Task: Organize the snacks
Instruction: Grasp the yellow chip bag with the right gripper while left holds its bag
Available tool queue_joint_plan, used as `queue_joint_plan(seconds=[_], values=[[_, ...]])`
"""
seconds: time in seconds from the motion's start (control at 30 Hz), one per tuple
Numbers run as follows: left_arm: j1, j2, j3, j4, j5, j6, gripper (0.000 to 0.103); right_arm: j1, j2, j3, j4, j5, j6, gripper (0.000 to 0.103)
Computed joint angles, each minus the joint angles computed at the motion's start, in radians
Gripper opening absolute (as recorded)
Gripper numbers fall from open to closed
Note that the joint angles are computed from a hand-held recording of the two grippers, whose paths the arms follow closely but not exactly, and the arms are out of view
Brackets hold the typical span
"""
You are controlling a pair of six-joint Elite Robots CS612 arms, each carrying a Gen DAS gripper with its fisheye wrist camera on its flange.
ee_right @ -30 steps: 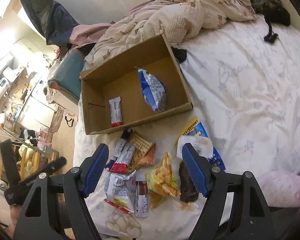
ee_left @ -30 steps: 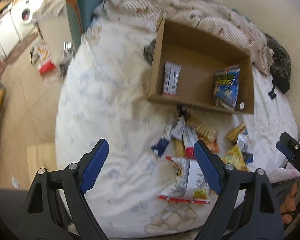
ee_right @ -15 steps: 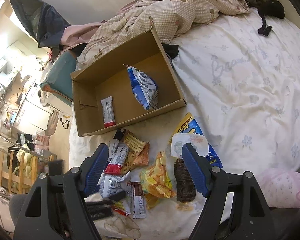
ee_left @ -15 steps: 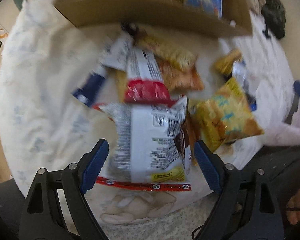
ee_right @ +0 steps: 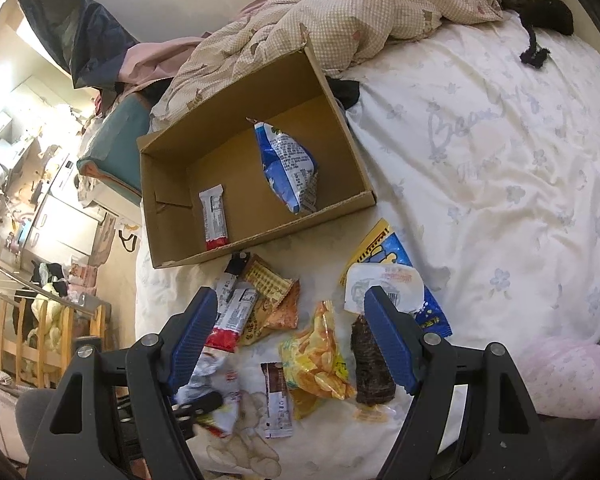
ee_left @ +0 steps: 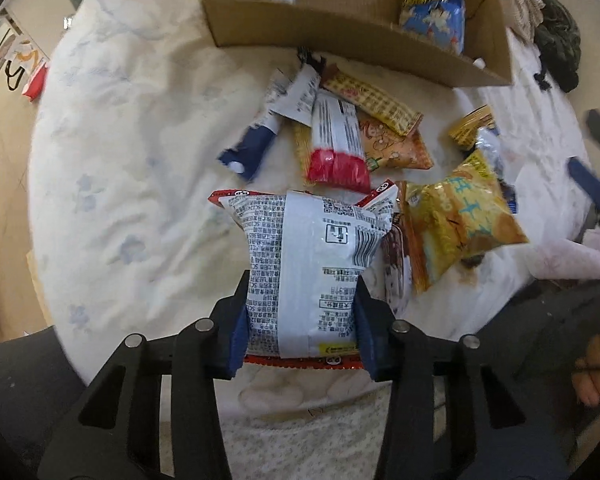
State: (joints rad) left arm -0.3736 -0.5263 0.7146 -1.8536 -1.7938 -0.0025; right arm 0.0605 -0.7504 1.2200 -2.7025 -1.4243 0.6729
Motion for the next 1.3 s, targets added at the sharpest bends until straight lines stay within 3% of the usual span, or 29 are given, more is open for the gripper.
queue_joint_plan(seconds=[0.1,0.2,0.33,0.6,0.73,0.87,1.03,1.3], values=[[0.013,-0.042,0.059,-0.068,-0.019,0.003,0.04,-0.004,0.006,-0.01,0.057,0.03,0.012,0.079],[0.02,-0.068,0.102,-0.164,0.027,-0.028,0.04,-0.01,0.02,-0.033,0.168,0.085,0.02,0.079],[0.026,-0.05,0.073,-0.193,0.071,-0.094,0.04,-0.016,0.046,-0.067,0.276,0.161,0.028,0.079],[0.02,-0.026,0.044,-0.201,0.089,-0.123,0.04,0.003,0.108,-0.179,0.479,0.185,-0.081,0.077],[0.02,-0.028,0.047,-0.205,0.083,-0.115,0.04,0.016,0.127,-0.226,0.552,0.141,-0.15,0.05],[0.022,-0.028,0.048,-0.206,0.081,-0.119,0.04,0.021,0.108,-0.201,0.494,0.123,-0.183,0.042],[0.025,-0.029,0.05,-0.207,0.083,-0.135,0.04,0.013,0.062,-0.128,0.386,0.149,-0.192,0.041],[0.023,-0.043,0.077,-0.258,0.102,-0.143,0.04,0.011,0.02,-0.049,0.101,0.141,-0.173,0.039]])
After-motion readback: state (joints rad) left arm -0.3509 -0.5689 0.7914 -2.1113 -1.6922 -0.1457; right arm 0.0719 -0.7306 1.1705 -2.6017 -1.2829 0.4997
